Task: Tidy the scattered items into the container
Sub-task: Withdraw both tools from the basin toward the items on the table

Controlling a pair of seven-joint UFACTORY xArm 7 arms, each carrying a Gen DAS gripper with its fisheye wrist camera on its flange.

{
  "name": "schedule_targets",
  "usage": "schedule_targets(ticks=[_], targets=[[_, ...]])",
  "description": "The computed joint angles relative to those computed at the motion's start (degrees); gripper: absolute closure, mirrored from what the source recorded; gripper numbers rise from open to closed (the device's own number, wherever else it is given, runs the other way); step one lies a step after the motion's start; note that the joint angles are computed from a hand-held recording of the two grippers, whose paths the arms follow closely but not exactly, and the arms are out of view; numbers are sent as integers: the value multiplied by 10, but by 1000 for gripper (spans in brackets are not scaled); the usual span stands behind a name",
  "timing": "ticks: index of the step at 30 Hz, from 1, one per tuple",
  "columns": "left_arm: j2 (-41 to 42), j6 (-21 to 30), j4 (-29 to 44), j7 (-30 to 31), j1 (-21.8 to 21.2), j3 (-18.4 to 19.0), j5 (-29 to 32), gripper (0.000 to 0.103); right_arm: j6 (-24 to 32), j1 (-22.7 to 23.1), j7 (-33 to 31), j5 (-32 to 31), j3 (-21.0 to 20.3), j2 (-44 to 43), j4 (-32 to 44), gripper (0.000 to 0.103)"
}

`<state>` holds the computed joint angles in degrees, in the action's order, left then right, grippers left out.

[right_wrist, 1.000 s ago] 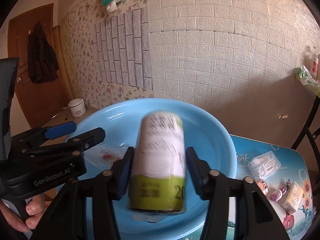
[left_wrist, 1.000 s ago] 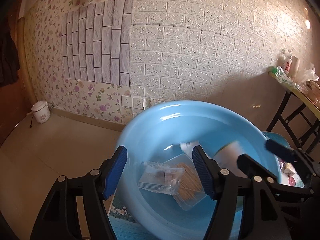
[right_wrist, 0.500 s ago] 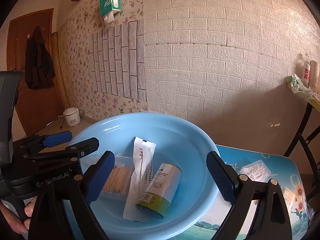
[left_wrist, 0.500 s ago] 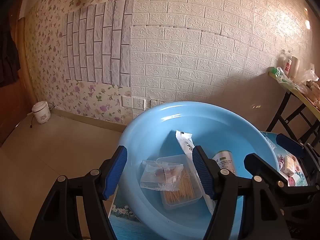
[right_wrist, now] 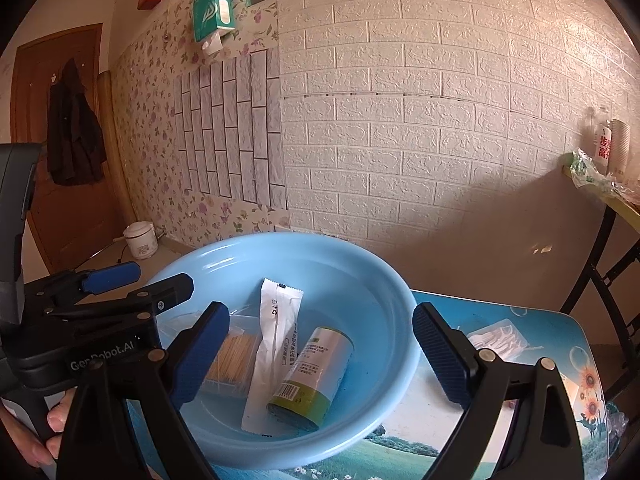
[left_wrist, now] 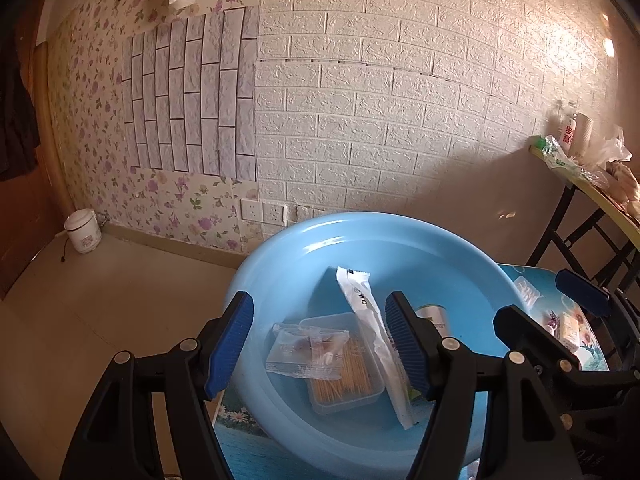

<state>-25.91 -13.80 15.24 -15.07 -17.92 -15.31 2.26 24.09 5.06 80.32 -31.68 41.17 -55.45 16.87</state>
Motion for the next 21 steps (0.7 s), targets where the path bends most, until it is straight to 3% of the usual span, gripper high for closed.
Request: schedule_targets(ticks=[6,8,10,12,21], targets=[[-42,19,-5,-18,-2,-27,-4,30,53,52,-11,16,-22,-48,-14,9],[-58,34,-3,-30,5,-44,-6,21,78,75,-19,24,-33,-67,-18,9],[-69,56,0,-39,-3,-42,-3,0,112,101,-33,36,-49,-87,-24,9],[-82,62,-4,-47,-22,-32,0,0,155,129,-45,50,-61,-115,-32,6],[-144,97,2,-108,-52,-92,21,0,401,271,-71,109,-67,-327,-79,2]])
